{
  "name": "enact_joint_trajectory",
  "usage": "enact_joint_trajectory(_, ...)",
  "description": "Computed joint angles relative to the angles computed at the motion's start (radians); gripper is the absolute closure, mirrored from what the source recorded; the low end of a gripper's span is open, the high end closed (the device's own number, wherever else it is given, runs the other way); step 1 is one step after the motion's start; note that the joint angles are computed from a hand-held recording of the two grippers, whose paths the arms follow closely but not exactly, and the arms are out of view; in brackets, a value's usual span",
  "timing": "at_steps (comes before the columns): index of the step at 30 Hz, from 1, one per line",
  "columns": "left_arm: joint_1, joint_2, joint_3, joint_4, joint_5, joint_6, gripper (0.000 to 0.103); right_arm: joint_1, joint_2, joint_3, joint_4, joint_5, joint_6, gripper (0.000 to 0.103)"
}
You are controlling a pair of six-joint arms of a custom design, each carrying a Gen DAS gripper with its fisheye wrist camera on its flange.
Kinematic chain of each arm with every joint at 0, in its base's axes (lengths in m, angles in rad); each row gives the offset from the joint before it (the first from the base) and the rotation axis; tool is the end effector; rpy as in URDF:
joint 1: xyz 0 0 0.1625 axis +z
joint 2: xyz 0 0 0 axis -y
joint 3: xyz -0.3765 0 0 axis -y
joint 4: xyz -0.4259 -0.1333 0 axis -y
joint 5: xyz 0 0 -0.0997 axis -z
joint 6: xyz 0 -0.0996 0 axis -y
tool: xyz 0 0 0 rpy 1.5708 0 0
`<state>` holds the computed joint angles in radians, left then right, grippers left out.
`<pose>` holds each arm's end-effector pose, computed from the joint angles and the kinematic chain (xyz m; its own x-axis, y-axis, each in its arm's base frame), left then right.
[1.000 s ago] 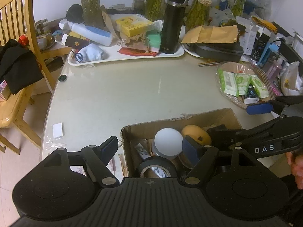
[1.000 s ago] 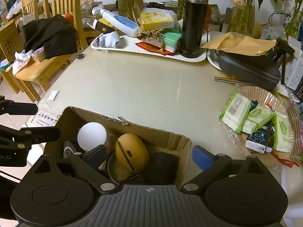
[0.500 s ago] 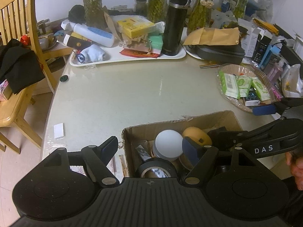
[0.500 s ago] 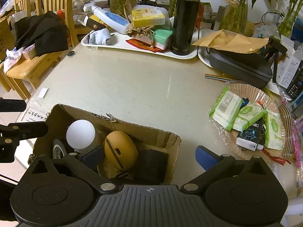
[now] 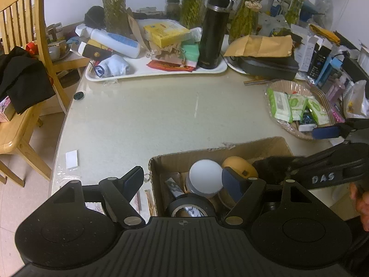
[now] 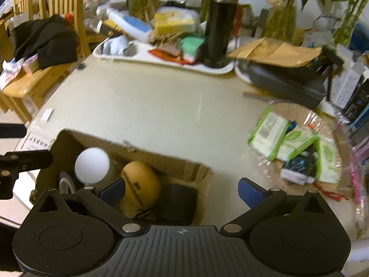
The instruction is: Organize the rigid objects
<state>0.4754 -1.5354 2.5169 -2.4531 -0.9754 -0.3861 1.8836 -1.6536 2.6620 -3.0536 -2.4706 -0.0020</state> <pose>-0.2167 -0.3243 0.0928 -0.6385 0.5340 -0.5543 0.6955 0.7087 -0.1184 0.1489 -0.2807 0.1679 -0.7011 0.1474 0.6976 -0.2751 0.8467 -0.4554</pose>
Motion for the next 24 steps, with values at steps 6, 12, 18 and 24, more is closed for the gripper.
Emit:
enact_joint_trajectory(6,-0.019,-0.018,0.014,-0.044,0.066,-0.013,0.029,0.007,-0.048,0.019,-0.155,-0.056,-0.056,0.0)
enact_joint_trajectory(12,-0.016,-0.034,0.011,-0.078,0.105,-0.034,0.029,-0.028,-0.159,0.043,-0.212,-0.044,-0.081,0.0)
enact_joint_trajectory(18,-0.006,-0.04,0.008,-0.107,0.126,-0.041,0.029,-0.052,-0.243,0.063,-0.215,-0.029,-0.061,0.0)
enact_joint_trajectory(24,-0.008,-0.042,0.012,-0.116,0.129,-0.042,0.028,-0.047,-0.239,0.064,-0.194,-0.016,-0.053,0.0)
